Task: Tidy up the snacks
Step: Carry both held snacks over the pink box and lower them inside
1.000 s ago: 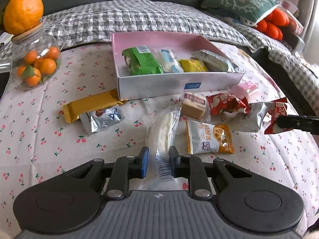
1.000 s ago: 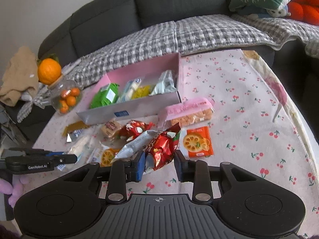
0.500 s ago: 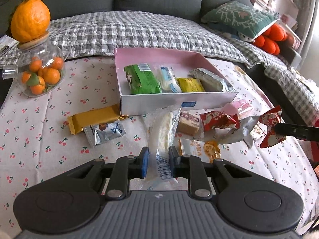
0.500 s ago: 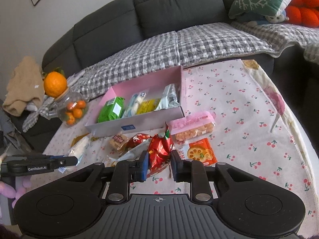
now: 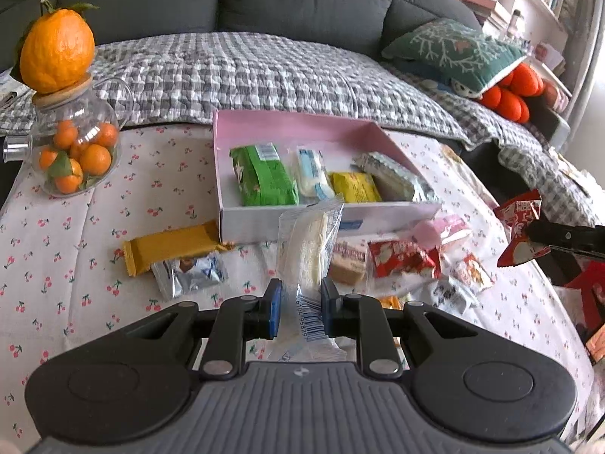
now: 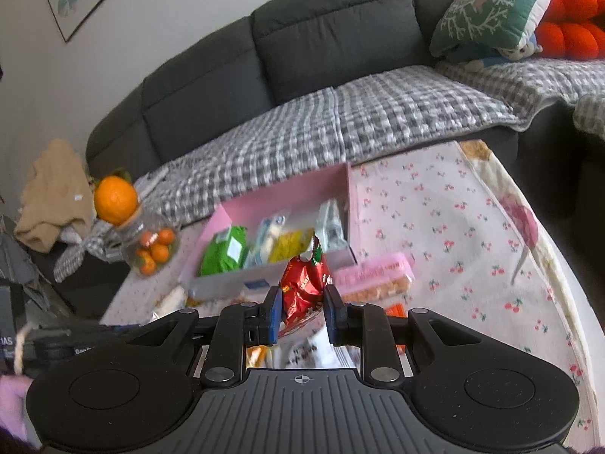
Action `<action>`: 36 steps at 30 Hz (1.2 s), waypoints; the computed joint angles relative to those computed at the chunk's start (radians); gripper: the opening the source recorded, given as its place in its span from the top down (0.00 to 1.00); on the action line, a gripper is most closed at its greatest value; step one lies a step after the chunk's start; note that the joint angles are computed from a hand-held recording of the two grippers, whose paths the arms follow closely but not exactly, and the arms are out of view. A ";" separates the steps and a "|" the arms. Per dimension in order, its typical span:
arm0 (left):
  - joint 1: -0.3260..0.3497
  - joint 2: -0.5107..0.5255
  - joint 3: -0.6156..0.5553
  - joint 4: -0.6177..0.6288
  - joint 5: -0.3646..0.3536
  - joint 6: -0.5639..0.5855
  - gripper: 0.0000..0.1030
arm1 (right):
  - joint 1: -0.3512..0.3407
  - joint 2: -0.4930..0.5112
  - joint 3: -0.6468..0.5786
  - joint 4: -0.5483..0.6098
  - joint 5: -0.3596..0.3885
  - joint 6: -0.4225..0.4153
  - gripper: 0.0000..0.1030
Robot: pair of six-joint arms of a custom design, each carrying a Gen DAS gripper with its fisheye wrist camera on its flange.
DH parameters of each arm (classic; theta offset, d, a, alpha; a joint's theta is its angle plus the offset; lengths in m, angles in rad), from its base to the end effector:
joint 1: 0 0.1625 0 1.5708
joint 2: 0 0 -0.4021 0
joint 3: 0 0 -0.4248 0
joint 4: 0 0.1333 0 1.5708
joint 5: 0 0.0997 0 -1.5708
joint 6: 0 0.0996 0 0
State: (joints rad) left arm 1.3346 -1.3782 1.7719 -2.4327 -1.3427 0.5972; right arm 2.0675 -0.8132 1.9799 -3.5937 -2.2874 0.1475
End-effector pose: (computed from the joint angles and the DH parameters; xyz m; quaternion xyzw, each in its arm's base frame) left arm 0.0106 -0.6218 0.3526 0.3670 0.8944 -0.2068 0.1503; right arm 0.3291 -0.4647 0.0901 0.0046 -0.8643 0.4698 0.1796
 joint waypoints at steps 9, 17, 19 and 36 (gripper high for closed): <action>-0.027 0.062 -0.049 -0.042 -0.002 -0.086 0.82 | -0.029 0.059 -0.129 0.034 0.018 0.001 0.78; -0.055 0.168 -0.138 -0.051 0.006 -0.140 0.82 | -0.072 0.120 -0.255 0.061 0.061 0.034 0.77; -0.062 0.198 -0.168 -0.041 0.011 -0.156 0.82 | -0.084 0.132 -0.279 0.062 0.074 0.043 0.77; -0.077 0.406 -0.359 -0.023 0.145 -0.202 0.82 | -0.184 0.220 -0.409 0.119 0.130 0.195 0.77</action>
State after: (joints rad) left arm 1.2574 -0.9719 1.4126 -2.4559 -1.1979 0.3947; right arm 1.8840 -0.5935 1.5710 -3.4749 -2.1576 0.3422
